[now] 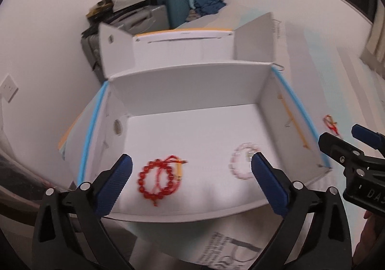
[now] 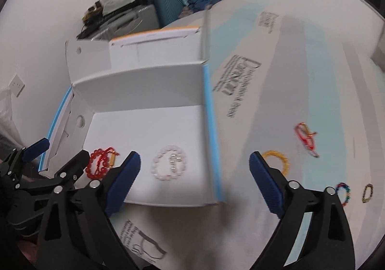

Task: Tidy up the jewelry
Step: 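Move both tools back over the remaining bracelets on the bed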

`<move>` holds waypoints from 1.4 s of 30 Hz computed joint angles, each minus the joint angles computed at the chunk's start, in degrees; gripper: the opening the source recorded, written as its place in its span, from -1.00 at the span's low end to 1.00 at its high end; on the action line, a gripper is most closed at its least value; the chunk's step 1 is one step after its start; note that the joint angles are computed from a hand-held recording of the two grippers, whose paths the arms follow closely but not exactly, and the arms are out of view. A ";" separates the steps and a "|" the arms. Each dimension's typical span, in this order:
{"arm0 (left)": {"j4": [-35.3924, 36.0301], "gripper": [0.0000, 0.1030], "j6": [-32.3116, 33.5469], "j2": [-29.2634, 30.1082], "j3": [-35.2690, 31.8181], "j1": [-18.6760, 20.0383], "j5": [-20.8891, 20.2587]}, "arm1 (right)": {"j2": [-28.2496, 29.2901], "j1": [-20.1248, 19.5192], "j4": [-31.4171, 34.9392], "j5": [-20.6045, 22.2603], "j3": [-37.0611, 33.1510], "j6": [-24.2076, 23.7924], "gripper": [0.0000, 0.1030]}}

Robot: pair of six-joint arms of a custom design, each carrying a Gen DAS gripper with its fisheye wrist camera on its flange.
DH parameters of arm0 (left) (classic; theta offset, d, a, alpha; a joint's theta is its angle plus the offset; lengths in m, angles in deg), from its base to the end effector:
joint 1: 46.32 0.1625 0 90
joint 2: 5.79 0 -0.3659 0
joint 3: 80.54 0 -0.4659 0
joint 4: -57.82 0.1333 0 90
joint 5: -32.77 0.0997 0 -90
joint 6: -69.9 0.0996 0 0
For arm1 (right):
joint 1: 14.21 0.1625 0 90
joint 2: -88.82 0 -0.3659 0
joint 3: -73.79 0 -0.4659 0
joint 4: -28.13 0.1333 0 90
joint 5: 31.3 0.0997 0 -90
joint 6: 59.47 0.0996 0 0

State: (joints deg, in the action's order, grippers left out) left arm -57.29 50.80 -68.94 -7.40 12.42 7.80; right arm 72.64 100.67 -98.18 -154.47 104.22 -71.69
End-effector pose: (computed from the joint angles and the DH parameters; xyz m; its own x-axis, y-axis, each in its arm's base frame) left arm -0.1884 -0.7412 0.3935 -0.6209 -0.2540 -0.7416 0.3151 0.7853 -0.5328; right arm 0.4614 -0.8075 0.1100 -0.7441 -0.3400 0.5751 -0.5601 0.7866 -0.2597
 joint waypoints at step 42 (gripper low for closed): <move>-7.71 0.89 13.88 32.99 -23.05 -1.46 -14.52 | -23.64 -15.94 -12.23 -7.01 26.90 -1.10 0.85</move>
State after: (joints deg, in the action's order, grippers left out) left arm -65.00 64.68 -35.95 -30.45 10.96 -6.72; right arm 49.00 84.73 -110.41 -161.48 131.12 -72.79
